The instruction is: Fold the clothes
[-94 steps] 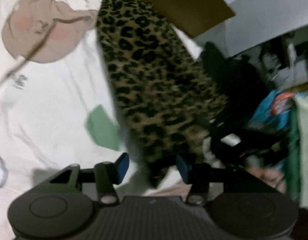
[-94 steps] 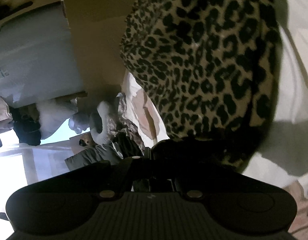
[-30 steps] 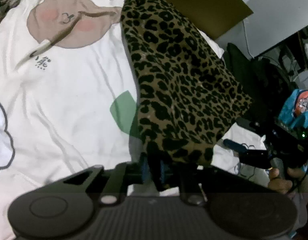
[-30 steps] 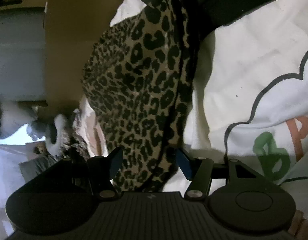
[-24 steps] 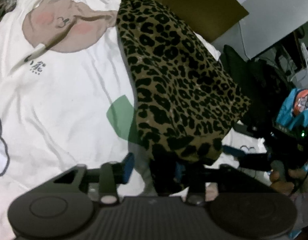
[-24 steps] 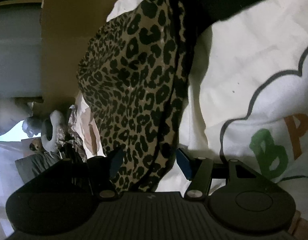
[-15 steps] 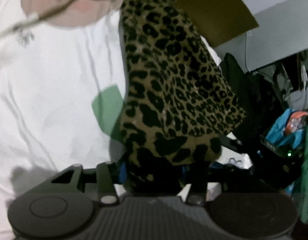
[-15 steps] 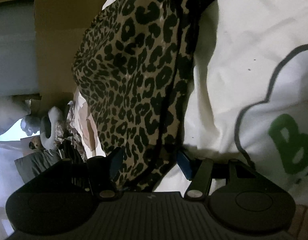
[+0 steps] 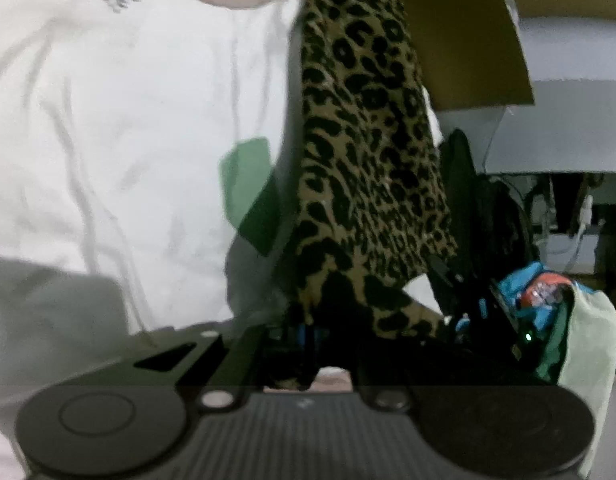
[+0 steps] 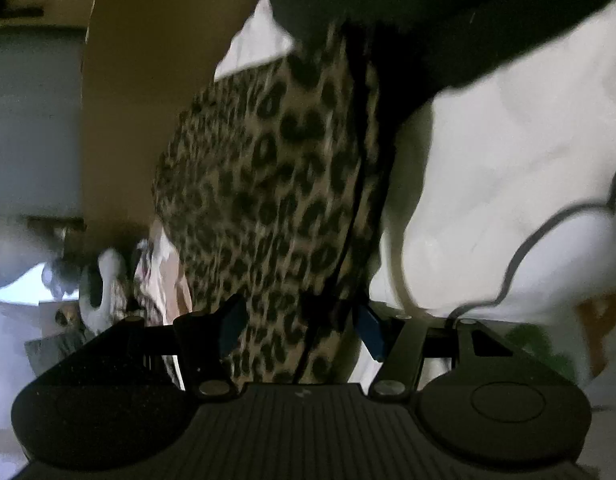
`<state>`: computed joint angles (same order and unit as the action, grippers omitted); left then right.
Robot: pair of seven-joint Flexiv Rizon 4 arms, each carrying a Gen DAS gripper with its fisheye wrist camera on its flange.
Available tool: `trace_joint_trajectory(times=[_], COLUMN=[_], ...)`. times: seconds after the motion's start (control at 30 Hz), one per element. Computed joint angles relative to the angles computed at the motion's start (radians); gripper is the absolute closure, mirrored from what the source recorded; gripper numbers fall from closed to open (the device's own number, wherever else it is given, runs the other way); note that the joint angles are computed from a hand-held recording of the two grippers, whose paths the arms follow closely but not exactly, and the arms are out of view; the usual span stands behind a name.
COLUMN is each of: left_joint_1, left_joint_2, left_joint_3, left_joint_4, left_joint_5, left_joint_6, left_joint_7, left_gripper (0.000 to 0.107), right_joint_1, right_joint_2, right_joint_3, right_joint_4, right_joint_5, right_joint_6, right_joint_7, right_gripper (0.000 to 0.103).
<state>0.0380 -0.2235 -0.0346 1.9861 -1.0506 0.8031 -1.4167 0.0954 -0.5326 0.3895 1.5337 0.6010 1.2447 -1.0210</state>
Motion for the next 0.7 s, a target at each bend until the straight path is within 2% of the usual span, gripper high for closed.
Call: trace_joint_trajectory(times=[0.1,0.17,0.23,0.3,0.43,0.5,0.57,0.63,0.7], left_joint_1=[-0.001,-0.005,-0.007,-0.007,-0.007,-0.006,-0.006,-0.004,0.001], left_joint_2=[-0.01,-0.017,-0.02,-0.021,-0.014,-0.011,-0.01,-0.008,-0.002], left_joint_3=[0.0,-0.004,-0.011,-0.016,-0.016,-0.015,-0.012,-0.009,-0.004], left_joint_4=[-0.006,-0.006,-0.002,0.005,0.024,0.032,0.036,0.04,0.044], left_joint_5=[0.017,0.021,0.01,-0.011,-0.044,-0.066,-0.079,-0.086,-0.095], left_joint_6=[0.003,0.014,0.023,0.021,0.007,-0.005,-0.014,-0.021,-0.039], left_joint_7=[-0.015,-0.016,0.0,0.016,0.034,0.039,0.039,0.039,0.038], left_gripper=[0.096,0.08,0.07,0.069,0.071,0.08,0.094,0.1,0.102], right_joint_1=[0.006,0.016,0.025,0.044,0.042,0.035,0.031,0.034,0.031], right_joint_2=[0.007,0.016,0.028,0.039,0.045,0.036,0.021,0.004,-0.014], right_joint_3=[-0.026,-0.052,-0.076,-0.11,-0.137,-0.136,-0.132,-0.135,-0.129], right_joint_4=[0.01,0.021,0.036,0.057,0.085,0.081,0.071,0.06,0.044], right_joint_5=[-0.024,-0.062,-0.103,-0.155,-0.221,-0.245,-0.274,-0.308,-0.33], right_joint_6=[0.014,0.018,0.027,0.046,0.086,0.102,0.117,0.116,0.117], right_joint_7=[0.014,0.027,0.042,0.076,0.126,0.14,0.137,0.145,0.147], right_gripper=[0.038,0.038,0.038,0.037,0.037,0.037,0.037,0.037,0.037])
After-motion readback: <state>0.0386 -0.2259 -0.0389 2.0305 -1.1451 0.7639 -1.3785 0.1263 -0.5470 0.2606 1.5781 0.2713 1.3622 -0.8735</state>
